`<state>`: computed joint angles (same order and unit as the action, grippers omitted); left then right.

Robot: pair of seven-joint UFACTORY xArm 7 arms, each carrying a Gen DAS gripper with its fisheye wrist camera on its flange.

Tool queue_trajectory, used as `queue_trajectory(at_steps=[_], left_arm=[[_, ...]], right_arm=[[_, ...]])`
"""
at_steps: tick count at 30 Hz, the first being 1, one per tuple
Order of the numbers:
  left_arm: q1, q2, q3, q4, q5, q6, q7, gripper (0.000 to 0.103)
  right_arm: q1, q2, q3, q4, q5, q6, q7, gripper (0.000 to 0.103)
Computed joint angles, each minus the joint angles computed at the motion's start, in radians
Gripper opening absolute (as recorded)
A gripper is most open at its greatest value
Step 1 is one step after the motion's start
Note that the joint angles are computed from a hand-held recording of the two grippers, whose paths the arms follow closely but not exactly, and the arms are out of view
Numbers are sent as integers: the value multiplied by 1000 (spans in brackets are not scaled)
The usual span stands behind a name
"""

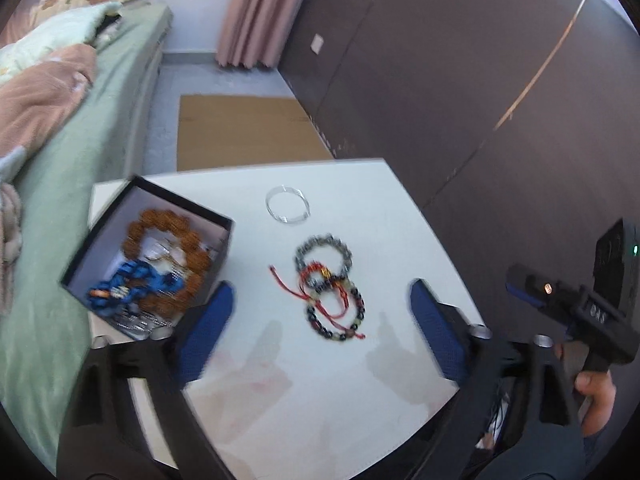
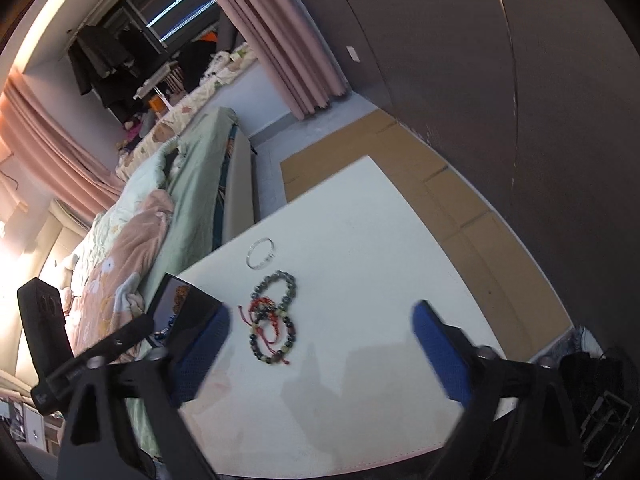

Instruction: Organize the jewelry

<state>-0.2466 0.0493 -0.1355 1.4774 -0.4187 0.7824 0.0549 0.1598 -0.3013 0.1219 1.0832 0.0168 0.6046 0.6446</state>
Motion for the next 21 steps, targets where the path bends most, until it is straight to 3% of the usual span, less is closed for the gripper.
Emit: queue_trajectory(at_steps=[2, 4, 10, 16, 21], left_arm=[[-5, 32, -4, 22, 11, 40, -12, 56], [-10, 57, -8, 34, 36, 62, -27, 49], [-34, 123, -18, 67, 138, 87, -76, 40], [-55, 166, -22, 91, 204, 94, -106, 40], [-96, 172, -15, 81, 331, 79, -159, 40]], right_arm=[[5, 17, -11, 9, 18, 17, -16, 71], [5, 32, -20, 16, 33, 33, -28, 66], [1, 61, -25, 43, 39, 71, -57, 61], [-2, 95, -25, 78, 23, 121, -83, 61], [-3, 103, -25, 88, 18, 134, -91, 61]])
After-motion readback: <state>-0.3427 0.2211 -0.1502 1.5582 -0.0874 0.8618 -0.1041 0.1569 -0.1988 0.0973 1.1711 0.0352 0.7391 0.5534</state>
